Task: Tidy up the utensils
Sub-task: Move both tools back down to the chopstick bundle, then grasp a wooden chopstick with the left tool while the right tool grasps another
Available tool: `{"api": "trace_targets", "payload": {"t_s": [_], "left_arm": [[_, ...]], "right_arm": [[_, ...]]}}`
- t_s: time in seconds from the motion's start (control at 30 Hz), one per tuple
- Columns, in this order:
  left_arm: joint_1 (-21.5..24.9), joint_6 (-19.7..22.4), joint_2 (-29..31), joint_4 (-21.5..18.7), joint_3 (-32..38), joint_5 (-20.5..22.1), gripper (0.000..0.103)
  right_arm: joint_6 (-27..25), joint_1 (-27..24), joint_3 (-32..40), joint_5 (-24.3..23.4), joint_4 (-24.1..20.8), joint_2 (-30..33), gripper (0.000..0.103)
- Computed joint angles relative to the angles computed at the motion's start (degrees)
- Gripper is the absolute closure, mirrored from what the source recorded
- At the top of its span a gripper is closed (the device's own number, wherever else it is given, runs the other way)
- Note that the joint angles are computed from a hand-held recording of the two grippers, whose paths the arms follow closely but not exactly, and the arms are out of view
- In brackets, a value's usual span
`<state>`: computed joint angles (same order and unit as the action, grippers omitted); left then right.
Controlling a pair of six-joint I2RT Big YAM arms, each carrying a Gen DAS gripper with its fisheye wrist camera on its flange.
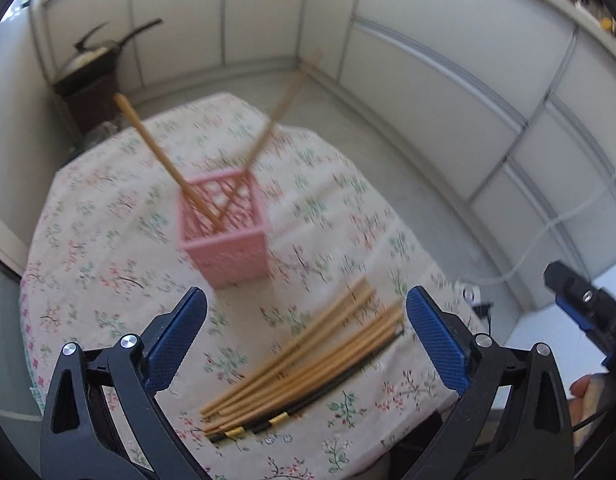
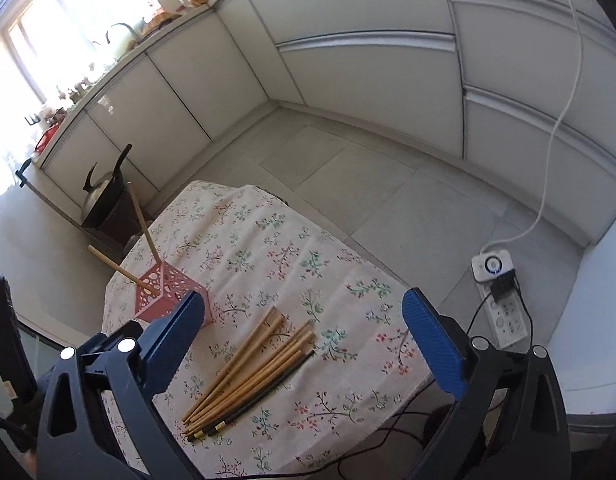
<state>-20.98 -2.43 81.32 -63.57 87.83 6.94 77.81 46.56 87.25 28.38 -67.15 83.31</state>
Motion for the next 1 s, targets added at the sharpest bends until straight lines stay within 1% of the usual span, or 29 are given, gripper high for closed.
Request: {"api": "trace_targets", "payload": {"t_s": [0.13,0.27,0.33,0.4,0.5,0.53,0.6,0.67,0.7,0.77,0.87,0.97,1.0], "left_arm": [[-2.8,1.3,3.5,-2.7,0.3,-0.7,0.007],[-5.0,2.1,7.6,-5.2,2.2,-1.8,0.007],[-5.8,2.0,10.7,-7.8,4.7,-0.6,0.007],[-6.5,1.1,12.9,-8.1,6.2,-0.4,0.007],[-7.6,-0.3,15.1,-6.5,7.3,-2.7,0.009],[-7.9,-0.6,15.6,-6.0,7.7,-3.4,0.012],[-8.2,-0.8,16.9,-6.2,8.8,-4.7,0.020],[-8.3,-0.7,18.1,-7.1,10.0,-5.2,0.034],[-8.2,-0.9,18.7,-7.4,10.4,-5.5,0.037],[-8.1,-1.0,19.5,-7.8,11.0,-5.5,0.048],[-8.0,-1.2,20.4,-7.1,11.4,-6.9,0.056],[-7.9,-1.2,21.0,-7.1,11.9,-7.0,0.064],[-7.9,-0.9,21.3,-7.3,12.1,-7.1,0.065]], "right_arm": [[3.8,-0.7,-3.1,-3.1,-0.1,-1.8,0.007],[6.7,-1.8,-6.9,-7.7,1.8,-3.9,0.007],[7.9,-2.5,-8.4,-9.4,2.7,-4.7,0.007],[9.3,-3.1,-10.0,-10.8,3.8,-5.6,0.007],[11.4,-4.3,-12.6,-14.1,6.4,-7.1,0.007],[11.9,-4.5,-13.5,-15.2,7.6,-7.5,0.007],[12.0,-4.7,-14.1,-16.2,8.3,-7.8,0.007],[11.5,-4.8,-14.0,-16.3,8.0,-7.5,0.007],[11.5,-4.9,-14.0,-16.5,8.1,-7.5,0.007],[11.5,-5.2,-14.4,-17.7,9.2,-7.7,0.007],[11.1,-5.5,-14.8,-19.3,10.2,-7.6,0.007],[11.1,-5.6,-14.9,-20.2,10.7,-7.5,0.007],[11.1,-5.6,-15.0,-20.3,10.7,-7.5,0.007]]}}
